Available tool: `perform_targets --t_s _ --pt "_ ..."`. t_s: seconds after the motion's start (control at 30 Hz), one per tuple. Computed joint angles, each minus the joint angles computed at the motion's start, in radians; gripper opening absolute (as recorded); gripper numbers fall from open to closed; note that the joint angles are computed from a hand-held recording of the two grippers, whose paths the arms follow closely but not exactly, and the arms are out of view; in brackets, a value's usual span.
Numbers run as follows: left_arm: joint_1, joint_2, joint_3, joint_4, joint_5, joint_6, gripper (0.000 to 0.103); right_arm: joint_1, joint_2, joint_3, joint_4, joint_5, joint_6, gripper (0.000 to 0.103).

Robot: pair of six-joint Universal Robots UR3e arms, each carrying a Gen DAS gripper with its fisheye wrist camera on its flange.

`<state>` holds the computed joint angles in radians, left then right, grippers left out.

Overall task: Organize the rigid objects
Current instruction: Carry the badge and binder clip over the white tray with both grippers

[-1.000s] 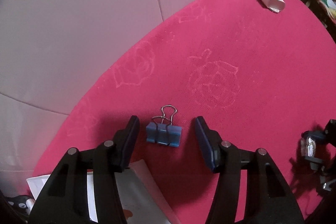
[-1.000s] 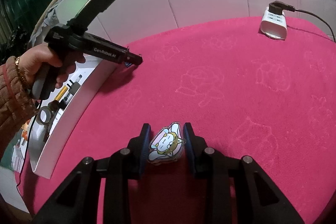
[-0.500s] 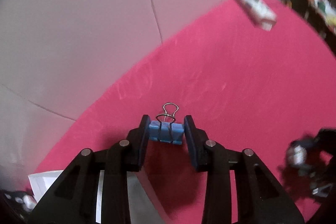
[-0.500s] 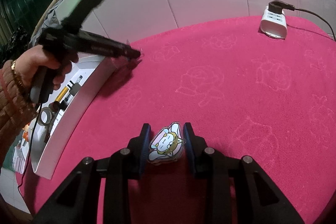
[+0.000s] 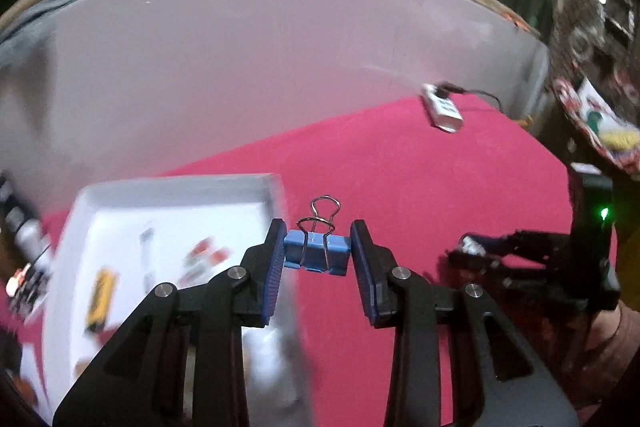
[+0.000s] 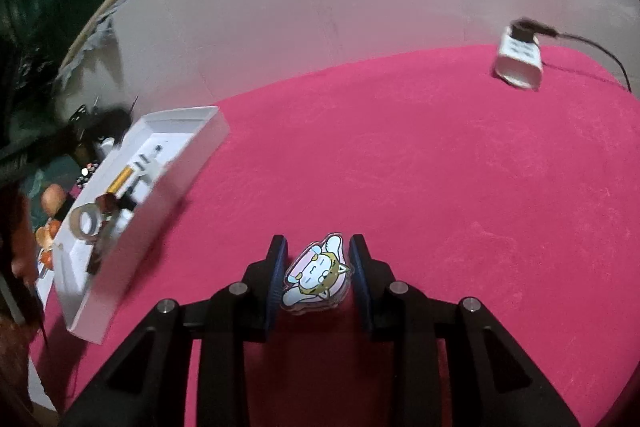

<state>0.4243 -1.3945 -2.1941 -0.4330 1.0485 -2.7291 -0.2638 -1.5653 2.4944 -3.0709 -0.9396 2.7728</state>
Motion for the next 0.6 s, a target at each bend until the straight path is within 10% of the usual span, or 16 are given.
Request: perform_targets --t_s 0.4,0.6 --pt "0.704 0.585 -0.338 -0.421 -0.221 0.271 0.032 0.520 0.134 -0.357 0.036 -0.108 0.150 0.031" --pt "0.662 0.540 -0.421 -0.222 -0.151 0.203 0.033 0.691 0.283 -0.491 0.028 -0.192 0.161 0.031"
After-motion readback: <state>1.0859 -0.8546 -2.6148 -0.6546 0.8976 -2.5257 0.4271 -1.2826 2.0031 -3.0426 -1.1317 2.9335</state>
